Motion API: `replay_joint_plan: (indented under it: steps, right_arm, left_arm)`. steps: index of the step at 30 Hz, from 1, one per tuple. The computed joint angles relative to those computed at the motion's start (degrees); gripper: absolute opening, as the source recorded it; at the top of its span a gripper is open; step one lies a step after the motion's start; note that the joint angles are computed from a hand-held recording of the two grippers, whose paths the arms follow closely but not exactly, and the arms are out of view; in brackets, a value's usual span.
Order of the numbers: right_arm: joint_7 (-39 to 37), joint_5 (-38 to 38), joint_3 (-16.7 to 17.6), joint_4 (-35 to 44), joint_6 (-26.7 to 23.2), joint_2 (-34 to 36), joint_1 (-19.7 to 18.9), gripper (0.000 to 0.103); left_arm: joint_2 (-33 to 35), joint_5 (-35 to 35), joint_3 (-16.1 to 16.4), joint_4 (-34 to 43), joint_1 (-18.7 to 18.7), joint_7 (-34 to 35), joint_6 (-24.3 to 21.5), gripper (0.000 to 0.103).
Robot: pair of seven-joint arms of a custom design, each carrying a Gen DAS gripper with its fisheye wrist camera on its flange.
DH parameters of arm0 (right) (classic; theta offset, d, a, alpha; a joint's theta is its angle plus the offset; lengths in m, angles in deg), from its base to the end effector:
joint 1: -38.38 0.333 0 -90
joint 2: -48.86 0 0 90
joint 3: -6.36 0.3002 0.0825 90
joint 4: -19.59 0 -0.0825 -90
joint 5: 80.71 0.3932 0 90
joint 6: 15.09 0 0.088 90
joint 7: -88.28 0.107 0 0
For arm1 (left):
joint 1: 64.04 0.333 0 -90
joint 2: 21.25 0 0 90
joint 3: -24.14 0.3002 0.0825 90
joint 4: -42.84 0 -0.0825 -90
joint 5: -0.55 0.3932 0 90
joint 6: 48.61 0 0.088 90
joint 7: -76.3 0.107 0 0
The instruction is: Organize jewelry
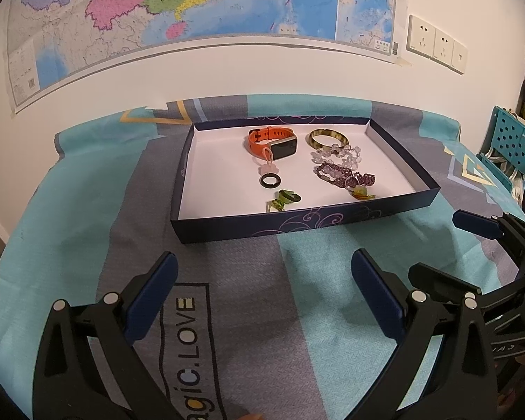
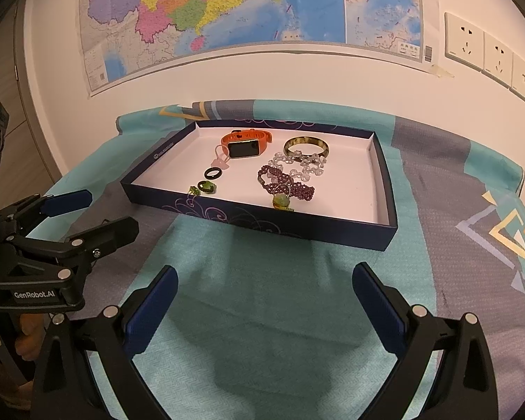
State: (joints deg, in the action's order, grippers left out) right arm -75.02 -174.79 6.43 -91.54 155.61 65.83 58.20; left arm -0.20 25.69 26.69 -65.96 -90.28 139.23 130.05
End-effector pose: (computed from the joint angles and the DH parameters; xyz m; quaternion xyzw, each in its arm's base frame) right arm 0.5576 0.2755 0.3406 -0.6473 0.6172 -0.2759 0.3520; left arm 0.6003 -0.3061 0.3841 -0.5084 0.7548 -0.3447 0.2302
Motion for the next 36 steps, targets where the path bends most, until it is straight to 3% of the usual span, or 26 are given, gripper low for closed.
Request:
replay_joint_plan:
  steps: [36]
  right_arm:
    - [0.4, -0.2, 0.0, 0.0, 0.0, 0.1, -0.1, 0.096]
  left_arm:
    - [0.4, 0.3, 1.3, -0.1, -1.5, -0.7, 0.4, 0.098]
